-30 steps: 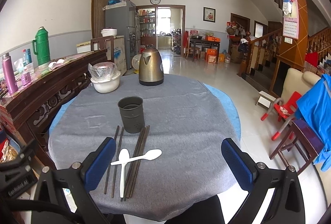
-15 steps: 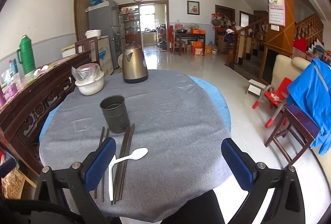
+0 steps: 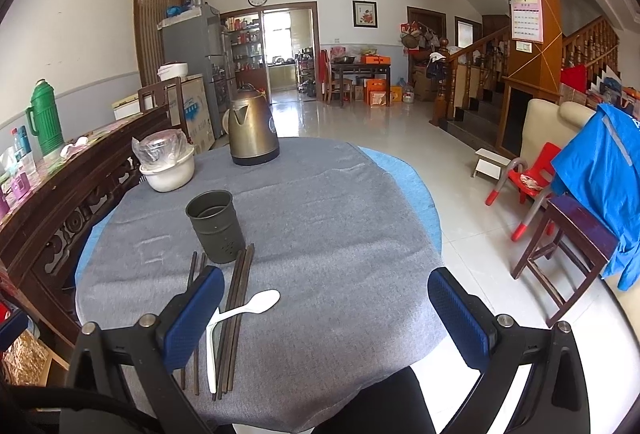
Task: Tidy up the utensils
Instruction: 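Move both tools toward the spoons and chopsticks beside the grey cup, then grasp a white plastic spoon with the right tool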
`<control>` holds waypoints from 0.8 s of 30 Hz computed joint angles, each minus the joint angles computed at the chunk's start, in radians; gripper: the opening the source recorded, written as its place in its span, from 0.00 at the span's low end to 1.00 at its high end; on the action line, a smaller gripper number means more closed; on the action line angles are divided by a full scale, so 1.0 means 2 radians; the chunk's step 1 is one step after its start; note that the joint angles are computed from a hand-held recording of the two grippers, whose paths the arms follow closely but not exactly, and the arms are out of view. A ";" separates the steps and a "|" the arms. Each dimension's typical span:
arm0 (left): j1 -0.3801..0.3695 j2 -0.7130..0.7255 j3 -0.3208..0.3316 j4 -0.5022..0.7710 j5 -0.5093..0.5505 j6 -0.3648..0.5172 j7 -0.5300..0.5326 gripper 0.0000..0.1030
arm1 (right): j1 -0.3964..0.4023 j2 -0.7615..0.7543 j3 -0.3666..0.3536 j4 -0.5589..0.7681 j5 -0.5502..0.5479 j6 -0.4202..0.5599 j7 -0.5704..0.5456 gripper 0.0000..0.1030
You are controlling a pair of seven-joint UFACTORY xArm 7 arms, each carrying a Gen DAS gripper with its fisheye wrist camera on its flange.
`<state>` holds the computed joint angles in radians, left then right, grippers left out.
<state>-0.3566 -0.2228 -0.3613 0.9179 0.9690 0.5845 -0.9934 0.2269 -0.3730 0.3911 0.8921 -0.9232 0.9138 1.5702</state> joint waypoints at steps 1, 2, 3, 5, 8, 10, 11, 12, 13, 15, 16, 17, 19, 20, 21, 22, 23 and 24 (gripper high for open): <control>0.001 0.000 0.000 0.000 0.001 -0.001 -0.002 0.97 | 0.000 0.000 0.000 0.000 -0.001 0.000 0.000 1.00; 0.001 0.000 0.001 -0.001 0.000 -0.003 -0.001 0.97 | 0.000 0.000 0.000 0.000 -0.002 0.000 0.000 1.00; 0.001 0.000 0.002 -0.001 -0.001 -0.003 -0.001 0.97 | 0.000 0.001 0.000 0.000 -0.003 -0.001 0.000 1.00; 0.002 0.000 0.003 -0.001 -0.002 -0.005 0.000 0.97 | 0.001 0.003 0.000 0.001 -0.002 -0.001 -0.003 1.00; 0.003 0.000 0.003 -0.002 -0.002 -0.007 -0.003 0.97 | 0.003 0.009 -0.001 0.004 -0.002 -0.003 -0.004 1.00; 0.004 0.000 0.004 -0.002 -0.005 -0.008 -0.003 0.97 | 0.004 0.010 -0.003 0.005 -0.003 -0.004 -0.004 1.00; 0.004 0.000 0.004 -0.003 -0.005 -0.008 -0.004 0.97 | 0.005 0.011 -0.003 0.005 -0.004 -0.004 -0.004 1.00; 0.004 -0.001 0.004 -0.003 -0.006 -0.009 -0.004 0.97 | 0.005 0.012 -0.003 0.005 -0.004 -0.004 -0.004 1.00; 0.005 -0.001 0.004 -0.004 -0.006 -0.010 -0.005 0.97 | 0.006 0.013 -0.003 0.007 -0.004 -0.003 -0.005 1.00; 0.006 -0.001 0.004 -0.004 -0.007 -0.011 -0.005 0.97 | 0.007 0.014 -0.004 0.006 -0.005 -0.006 -0.004 1.00; 0.006 -0.001 0.004 -0.005 -0.008 -0.012 -0.004 0.97 | 0.008 0.015 -0.006 0.006 -0.004 -0.008 -0.004 1.00; 0.007 -0.001 0.005 -0.005 -0.010 -0.013 -0.003 0.97 | 0.008 0.016 -0.006 0.006 -0.004 -0.010 -0.004 1.00; 0.007 0.000 0.006 -0.005 -0.012 -0.014 -0.002 0.97 | 0.008 0.019 -0.008 0.007 -0.006 -0.014 -0.005 1.00; 0.008 0.001 0.007 -0.005 -0.015 -0.017 0.000 0.97 | 0.007 0.023 -0.008 0.009 -0.009 -0.017 -0.006 1.00; 0.008 0.004 0.011 -0.005 -0.022 -0.023 0.005 0.97 | 0.007 0.026 -0.011 0.010 -0.012 -0.023 -0.008 1.00; 0.009 0.007 0.016 -0.004 -0.033 -0.029 0.013 0.97 | 0.007 0.030 -0.016 0.011 -0.015 -0.035 -0.013 1.00; 0.009 0.011 0.021 -0.002 -0.046 -0.035 0.022 0.97 | 0.006 0.036 -0.027 0.009 -0.015 -0.062 -0.023 1.00; 0.010 0.017 0.029 0.000 -0.065 -0.041 0.034 0.97 | 0.004 0.040 -0.041 0.007 -0.011 -0.094 -0.035 1.00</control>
<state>-0.3363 -0.1891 -0.3037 0.9182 0.8395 0.5020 -0.9252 0.2355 -0.2930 0.3100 0.9059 -0.9450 0.7253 1.5006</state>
